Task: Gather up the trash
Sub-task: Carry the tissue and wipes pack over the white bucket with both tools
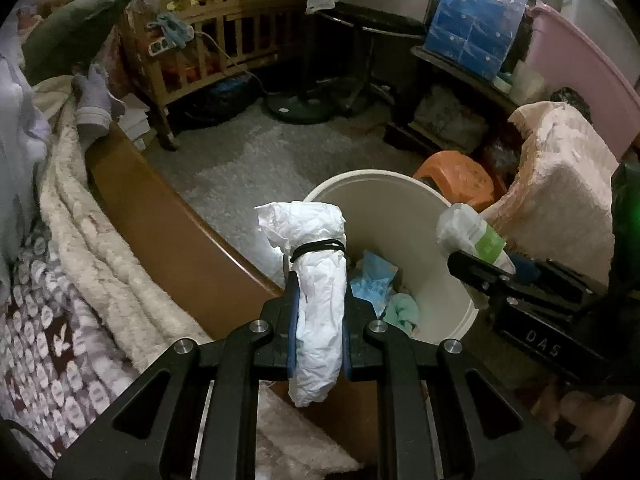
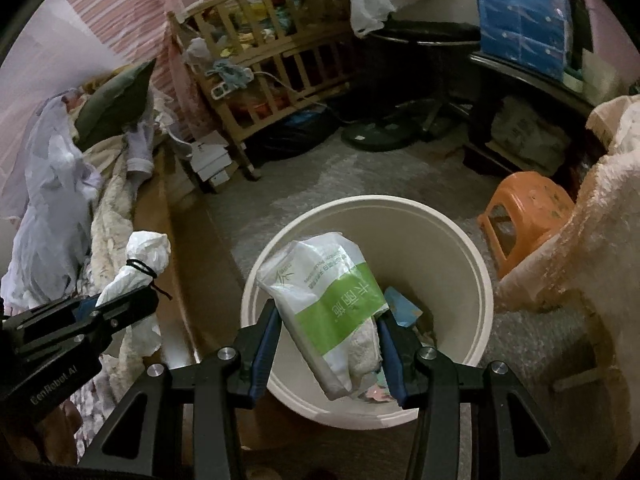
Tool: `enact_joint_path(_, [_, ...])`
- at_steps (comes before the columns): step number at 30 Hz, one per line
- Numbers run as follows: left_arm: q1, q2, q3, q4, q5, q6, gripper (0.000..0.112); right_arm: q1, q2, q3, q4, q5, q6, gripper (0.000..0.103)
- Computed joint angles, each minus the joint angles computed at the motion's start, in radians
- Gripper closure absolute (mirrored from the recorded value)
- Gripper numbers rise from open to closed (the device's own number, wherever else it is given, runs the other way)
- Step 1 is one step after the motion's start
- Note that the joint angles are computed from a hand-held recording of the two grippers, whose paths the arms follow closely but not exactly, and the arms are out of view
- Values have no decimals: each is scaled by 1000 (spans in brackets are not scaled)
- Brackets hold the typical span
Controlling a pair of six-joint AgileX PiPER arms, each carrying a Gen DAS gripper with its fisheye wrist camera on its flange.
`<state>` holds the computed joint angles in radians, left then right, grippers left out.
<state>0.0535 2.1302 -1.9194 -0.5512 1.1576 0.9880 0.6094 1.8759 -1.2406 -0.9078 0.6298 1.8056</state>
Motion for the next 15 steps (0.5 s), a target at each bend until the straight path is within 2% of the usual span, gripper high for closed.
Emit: enact_joint_path(15, [-44,36,-9,27,-17,-22,98,-47,-2,54,-6,-52,35,58])
